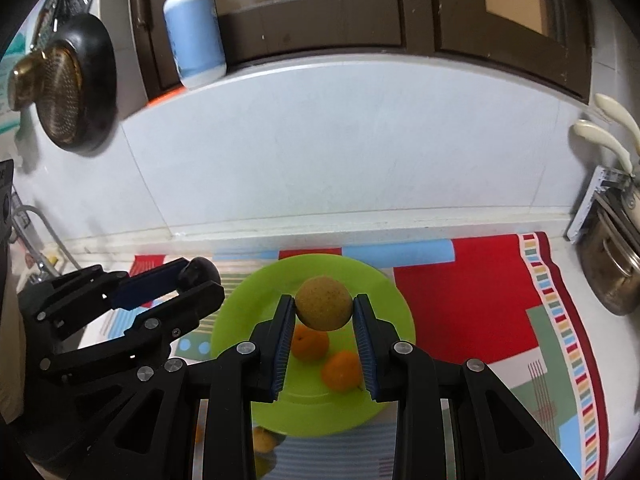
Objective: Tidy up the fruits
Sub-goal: 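Carry the plum and yellow fruit in both tools over the green plate, then open both tools to drop the plum and yellow fruit onto the plate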
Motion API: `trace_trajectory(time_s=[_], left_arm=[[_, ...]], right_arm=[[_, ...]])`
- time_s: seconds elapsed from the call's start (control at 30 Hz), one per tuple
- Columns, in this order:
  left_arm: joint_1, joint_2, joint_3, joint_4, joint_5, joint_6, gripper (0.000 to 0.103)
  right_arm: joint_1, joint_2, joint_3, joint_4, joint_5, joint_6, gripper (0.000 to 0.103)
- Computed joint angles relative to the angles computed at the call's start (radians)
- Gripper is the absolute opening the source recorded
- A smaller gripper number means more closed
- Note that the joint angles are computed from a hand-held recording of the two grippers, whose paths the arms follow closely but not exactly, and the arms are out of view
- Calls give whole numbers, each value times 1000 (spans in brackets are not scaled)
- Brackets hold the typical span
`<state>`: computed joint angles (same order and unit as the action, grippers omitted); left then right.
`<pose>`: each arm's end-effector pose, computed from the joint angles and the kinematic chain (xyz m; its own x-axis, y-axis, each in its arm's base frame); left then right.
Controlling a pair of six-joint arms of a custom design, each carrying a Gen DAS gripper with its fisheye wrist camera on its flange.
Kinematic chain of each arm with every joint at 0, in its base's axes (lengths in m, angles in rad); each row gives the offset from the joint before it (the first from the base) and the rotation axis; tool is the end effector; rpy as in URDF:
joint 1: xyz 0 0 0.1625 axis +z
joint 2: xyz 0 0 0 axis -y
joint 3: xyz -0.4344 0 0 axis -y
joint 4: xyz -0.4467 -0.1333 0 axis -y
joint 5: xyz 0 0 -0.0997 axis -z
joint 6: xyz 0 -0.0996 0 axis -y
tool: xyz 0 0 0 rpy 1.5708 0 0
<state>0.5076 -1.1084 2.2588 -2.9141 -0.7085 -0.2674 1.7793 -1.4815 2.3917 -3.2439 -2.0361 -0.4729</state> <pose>-0.3235 -0.4190 0.0990 -0.6544 0.3541 -0.6681 0.7100 0.5917 -0.3818 0.1791 -0.4184 0.2470 -0.7674 -0.2167 0.6035 -0.5607 0.6835 -0.4675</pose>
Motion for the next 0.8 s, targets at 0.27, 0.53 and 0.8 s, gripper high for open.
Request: trace_trajectory(time_s=[0.27,0.53,0.8], left_arm=[[80,50,-61,19,-50,46,27],[142,99,-112,43,-86,77,27],[186,131,-148,71,-126,82,27]], right_arm=[[-42,81,-74,62,-13,-3,31],[-76,143,-125,95,-27,-8,31],[-93,181,-157,114,-29,-11,31]])
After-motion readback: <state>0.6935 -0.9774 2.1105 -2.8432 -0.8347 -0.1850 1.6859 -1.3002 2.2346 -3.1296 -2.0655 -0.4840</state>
